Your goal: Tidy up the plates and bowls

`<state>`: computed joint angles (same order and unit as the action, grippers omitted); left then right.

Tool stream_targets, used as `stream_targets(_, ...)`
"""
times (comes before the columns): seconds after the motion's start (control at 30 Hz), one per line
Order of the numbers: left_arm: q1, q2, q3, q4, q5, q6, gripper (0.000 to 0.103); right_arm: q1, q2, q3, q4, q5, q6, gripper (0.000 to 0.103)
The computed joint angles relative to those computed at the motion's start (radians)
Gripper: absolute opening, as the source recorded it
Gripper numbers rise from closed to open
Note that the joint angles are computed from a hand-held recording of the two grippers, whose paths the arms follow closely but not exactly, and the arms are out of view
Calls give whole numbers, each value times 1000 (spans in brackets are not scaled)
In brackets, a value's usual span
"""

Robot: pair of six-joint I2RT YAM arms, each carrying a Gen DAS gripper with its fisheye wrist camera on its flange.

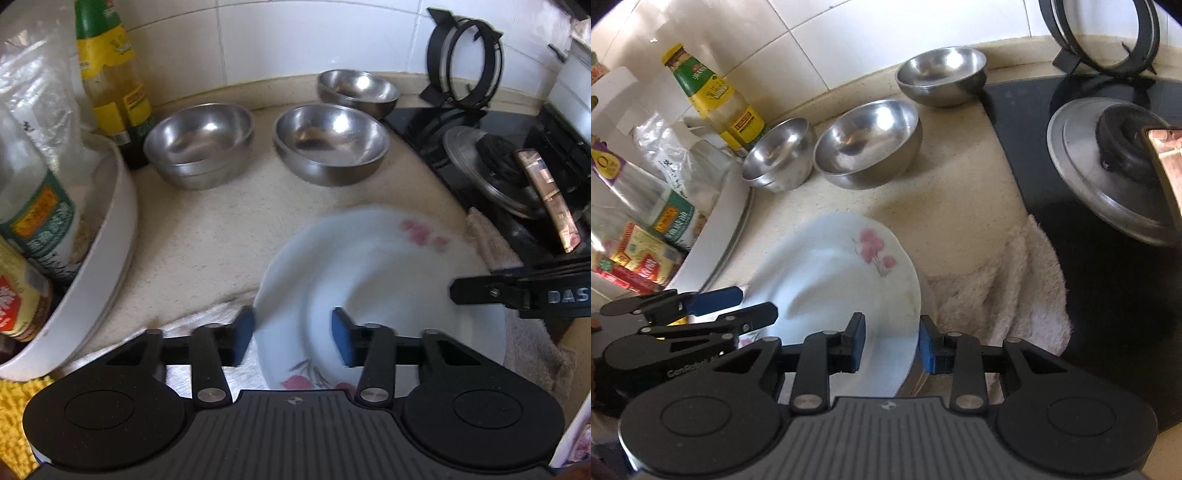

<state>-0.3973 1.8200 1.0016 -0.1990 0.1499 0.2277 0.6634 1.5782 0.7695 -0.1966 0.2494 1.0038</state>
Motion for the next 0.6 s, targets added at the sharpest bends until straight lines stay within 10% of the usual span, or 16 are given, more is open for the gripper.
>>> stream_targets(0.13,-4,-38,-14,28,-28,-5,49,50,16,49,-77,205,-83,52)
stream_targets(0.6,-66,-128,-56,18,-147,-48,64,6,-74,-69,50,83,-115,52)
